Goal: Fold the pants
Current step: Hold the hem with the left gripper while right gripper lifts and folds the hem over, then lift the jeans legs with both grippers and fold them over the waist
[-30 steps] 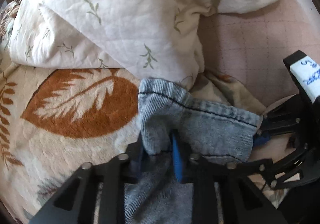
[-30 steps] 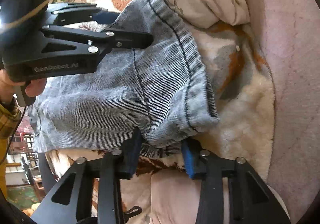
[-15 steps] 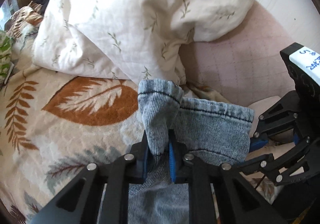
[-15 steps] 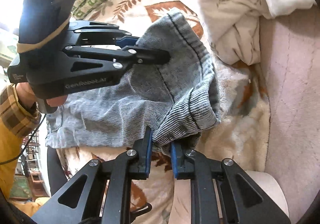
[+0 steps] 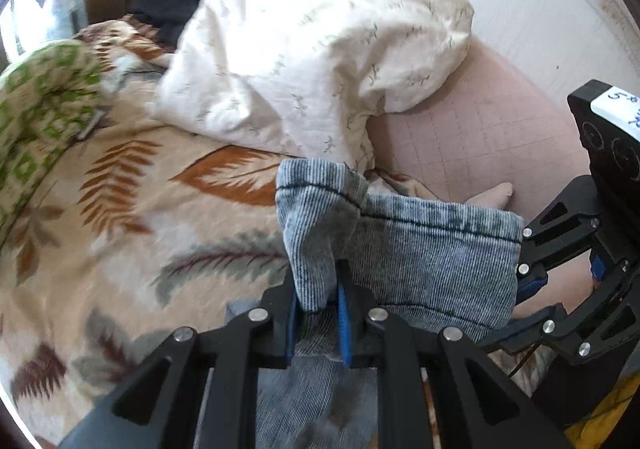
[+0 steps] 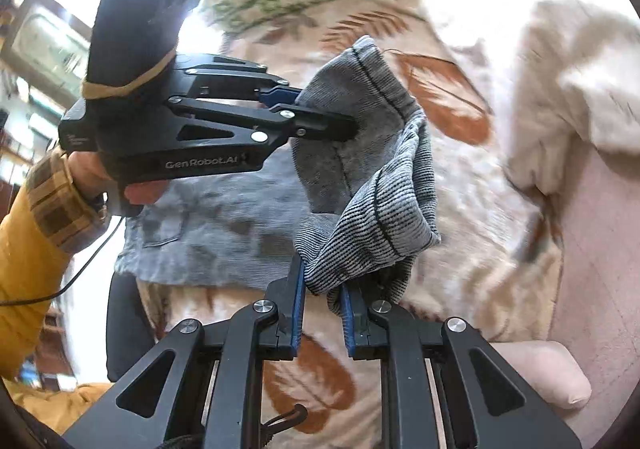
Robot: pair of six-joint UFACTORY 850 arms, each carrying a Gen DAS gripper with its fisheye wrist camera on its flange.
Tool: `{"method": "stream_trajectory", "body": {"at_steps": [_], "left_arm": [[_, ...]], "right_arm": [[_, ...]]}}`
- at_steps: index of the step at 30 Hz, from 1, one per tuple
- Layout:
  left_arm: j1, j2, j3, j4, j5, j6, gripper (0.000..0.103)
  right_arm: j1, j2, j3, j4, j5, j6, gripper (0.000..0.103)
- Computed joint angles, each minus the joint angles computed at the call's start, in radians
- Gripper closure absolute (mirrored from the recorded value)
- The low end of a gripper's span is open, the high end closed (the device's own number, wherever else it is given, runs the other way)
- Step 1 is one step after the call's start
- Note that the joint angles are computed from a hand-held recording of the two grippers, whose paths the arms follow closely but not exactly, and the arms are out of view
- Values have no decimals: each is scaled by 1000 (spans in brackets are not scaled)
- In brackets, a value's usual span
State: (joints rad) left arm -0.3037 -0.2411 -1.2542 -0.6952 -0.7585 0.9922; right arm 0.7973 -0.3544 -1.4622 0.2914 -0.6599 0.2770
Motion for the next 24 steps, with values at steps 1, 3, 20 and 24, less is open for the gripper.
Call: {"method": "stream_trajectory", "body": {"at_steps": [1,3,20,24], "left_arm": [[20,16,15,-20,-4,19,85],[61,51,50,-55,-5,54,85],[388,193,386,-34,95,106,64],[471,232,413,-100,85,137,53]], "right_arm": [[15,-14,-27,-9,-4,2,88],[38,-45,-82,-5,-19,-18,88],[223,-520,-612,43,-195,-150,85],[233,-557,-639,61,-195,-149,69]]}}
